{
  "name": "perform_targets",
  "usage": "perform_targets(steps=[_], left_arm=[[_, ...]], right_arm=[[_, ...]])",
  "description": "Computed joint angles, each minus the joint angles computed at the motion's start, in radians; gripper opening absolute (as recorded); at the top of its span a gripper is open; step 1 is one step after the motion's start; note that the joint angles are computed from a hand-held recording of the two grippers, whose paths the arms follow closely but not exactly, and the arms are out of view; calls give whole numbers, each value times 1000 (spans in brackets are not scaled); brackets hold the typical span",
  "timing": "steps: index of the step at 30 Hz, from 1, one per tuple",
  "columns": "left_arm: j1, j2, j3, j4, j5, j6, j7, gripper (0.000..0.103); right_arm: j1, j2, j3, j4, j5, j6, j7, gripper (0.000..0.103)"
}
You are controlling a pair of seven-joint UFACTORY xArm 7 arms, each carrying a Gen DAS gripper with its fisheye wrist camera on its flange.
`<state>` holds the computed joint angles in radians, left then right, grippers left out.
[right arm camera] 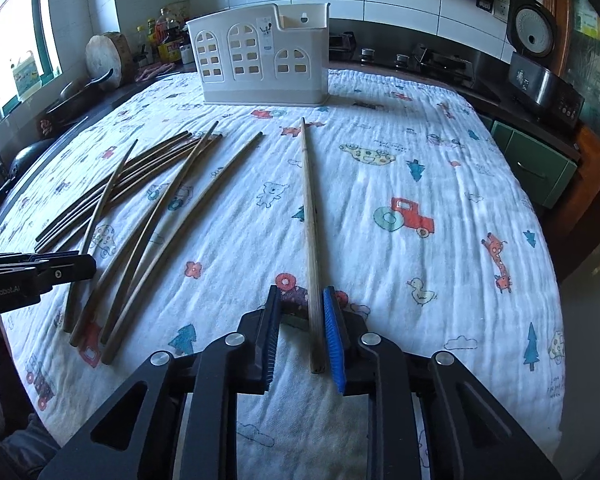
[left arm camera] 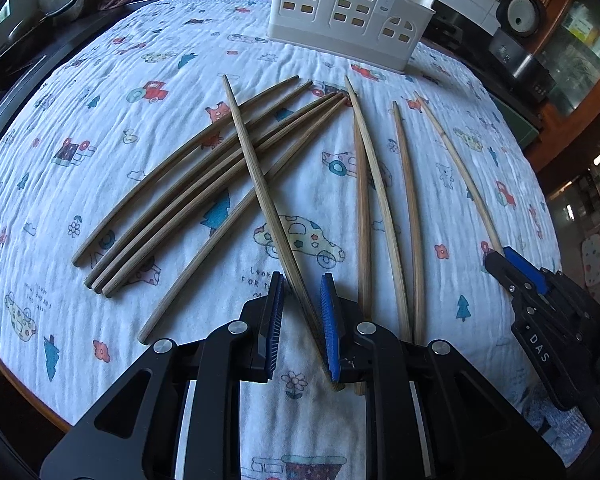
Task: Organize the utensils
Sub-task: 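Lower the left gripper onto one wooden chopstick and close it while the right gripper grasps another, then lift the left gripper's chopstick toward the white holder while the right gripper carries its chopstick there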
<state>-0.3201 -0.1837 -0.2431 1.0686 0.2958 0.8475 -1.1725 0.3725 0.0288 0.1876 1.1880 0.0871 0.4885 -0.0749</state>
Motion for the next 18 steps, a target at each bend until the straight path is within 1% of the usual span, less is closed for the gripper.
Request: perform_targets(steps=[2, 4, 7, 12, 18], left_arm=[[1, -6, 5, -9, -9, -14, 5, 19], [2, -8, 5, -13, -8, -16, 14, 15], [2, -21, 12, -30, -26, -34, 45, 12], [11, -44, 15, -48, -49, -43, 90, 6], [26, -91, 2, -66, -24, -40, 134, 6]], right_arm=[[0, 1, -1, 4, -11, 5, 10, 16], [-1, 1, -2, 2, -14, 2, 19, 13], [-3, 0, -4, 0, -18, -1, 32, 8], [-3, -9, -4, -12, -25, -15, 53, 7], [-4, -44, -4, -47, -72, -60, 110, 7]])
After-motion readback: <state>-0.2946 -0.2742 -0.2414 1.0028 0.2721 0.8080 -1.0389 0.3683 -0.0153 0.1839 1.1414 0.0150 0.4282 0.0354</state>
